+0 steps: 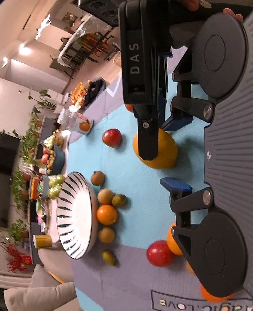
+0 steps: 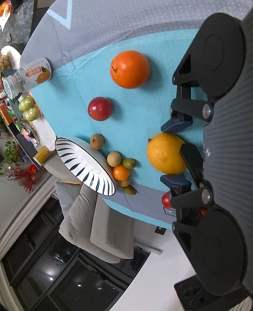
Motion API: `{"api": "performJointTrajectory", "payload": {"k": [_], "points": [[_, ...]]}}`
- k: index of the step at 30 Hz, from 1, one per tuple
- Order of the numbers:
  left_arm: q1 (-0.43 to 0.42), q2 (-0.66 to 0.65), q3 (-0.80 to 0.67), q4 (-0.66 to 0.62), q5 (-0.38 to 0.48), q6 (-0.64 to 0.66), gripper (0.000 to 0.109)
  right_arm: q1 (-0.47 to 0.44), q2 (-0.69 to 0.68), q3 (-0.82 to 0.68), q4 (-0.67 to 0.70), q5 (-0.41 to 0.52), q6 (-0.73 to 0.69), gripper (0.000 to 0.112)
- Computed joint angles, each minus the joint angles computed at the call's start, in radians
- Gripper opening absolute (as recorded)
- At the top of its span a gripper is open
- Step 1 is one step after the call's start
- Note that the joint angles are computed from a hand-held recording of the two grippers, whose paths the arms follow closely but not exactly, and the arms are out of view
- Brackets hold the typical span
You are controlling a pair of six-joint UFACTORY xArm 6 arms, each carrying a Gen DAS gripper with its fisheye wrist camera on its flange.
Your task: Organize fruits
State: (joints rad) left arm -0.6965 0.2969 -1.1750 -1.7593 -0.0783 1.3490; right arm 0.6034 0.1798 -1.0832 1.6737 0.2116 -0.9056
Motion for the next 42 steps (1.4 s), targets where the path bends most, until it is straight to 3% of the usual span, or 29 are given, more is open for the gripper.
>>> {"api": "performJointTrajectory", "payload": {"k": [1, 15, 19, 25, 28, 36, 42], "points": [[0.003, 0.001, -0.005, -0.025, 0.01, 0.027, 0.041, 0.0, 0.0, -0.001, -0.006, -0.001, 0.005, 0.057], [0.017, -0.037, -0.028, 0.059, -0.01, -0.008, 0.041, 0.002, 0.001, -0.054, -0.146, -0.029, 0.083, 0.056], [0.033, -0.032, -0.093, -0.105, -0.043, 0.192, 0.041, -0.002, 0.029, -0.118, -0.171, -0.017, 0.074, 0.056], [0.072, -0.03, -0.078, 0.22, -0.038, -0.089, 0.041, -0.018, 0.101, -0.234, -0.222, 0.026, 0.098, 0.056], [0.094, -0.011, -0.104, 0.259, -0.028, -0.103, 0.041, -0.03, 0.139, -0.29, -0.25, 0.05, 0.122, 0.056], [0.169, 0.078, -0.161, 0.538, 0.02, -0.374, 0.041, -0.07, 0.277, -0.458, -0.362, 0.125, 0.259, 0.056], [0.215, 0.146, -0.217, 0.618, 0.083, -0.473, 0.041, -0.071, 0.374, -0.561, -0.487, 0.126, 0.382, 0.056]]}}
